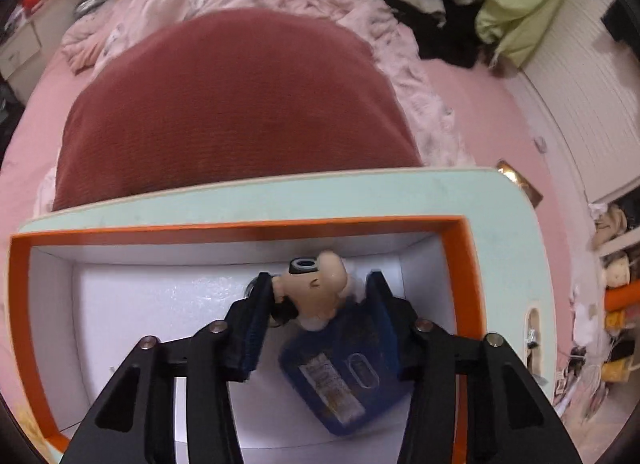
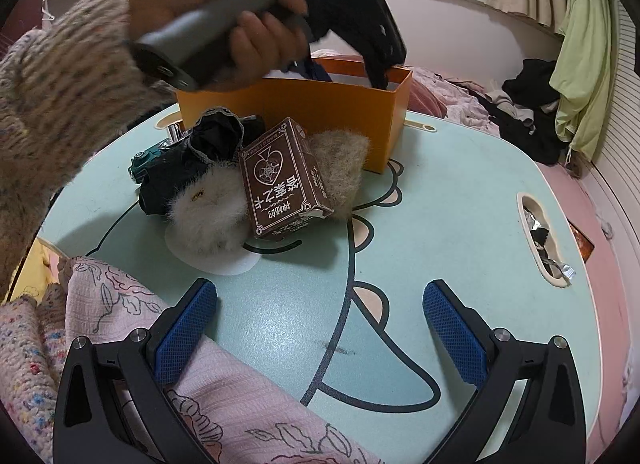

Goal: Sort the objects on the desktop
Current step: 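Reach the left gripper into the orange box and grasp the white cartoon figurine, then lift the figurine with the left gripper, set it beside the black bag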

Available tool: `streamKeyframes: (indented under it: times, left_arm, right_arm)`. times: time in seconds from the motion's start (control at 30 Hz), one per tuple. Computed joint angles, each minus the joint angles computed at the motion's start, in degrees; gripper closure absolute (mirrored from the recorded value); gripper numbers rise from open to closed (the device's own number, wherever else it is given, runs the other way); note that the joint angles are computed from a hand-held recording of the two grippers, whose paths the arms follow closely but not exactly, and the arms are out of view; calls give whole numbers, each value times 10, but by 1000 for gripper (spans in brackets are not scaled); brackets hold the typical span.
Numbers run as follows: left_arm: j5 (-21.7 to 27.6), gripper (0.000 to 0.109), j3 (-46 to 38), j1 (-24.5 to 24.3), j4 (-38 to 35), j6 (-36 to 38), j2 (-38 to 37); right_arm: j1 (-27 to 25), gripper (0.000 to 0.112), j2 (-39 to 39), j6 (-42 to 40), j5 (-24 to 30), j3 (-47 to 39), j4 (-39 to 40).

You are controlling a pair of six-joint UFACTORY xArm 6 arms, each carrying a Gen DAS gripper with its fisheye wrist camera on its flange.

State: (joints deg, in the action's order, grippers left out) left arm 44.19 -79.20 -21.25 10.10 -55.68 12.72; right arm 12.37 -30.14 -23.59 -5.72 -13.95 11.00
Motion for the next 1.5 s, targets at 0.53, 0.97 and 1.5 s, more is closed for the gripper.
streamKeyframes:
  times: [0.53,0.97,1.5]
  left_arm:
    - [-196,66,287,-36,154,-101,-307]
    - [-190,65,388,-83,201,-143,-347]
    - [54,19,473,-270,439,-422,-464]
  right_arm:
    - [20,10,2,-66,-6,-2,74]
    - [34,10,3,-128,-5,-6,140]
    - [40,10,2,-160,-3,-9,174]
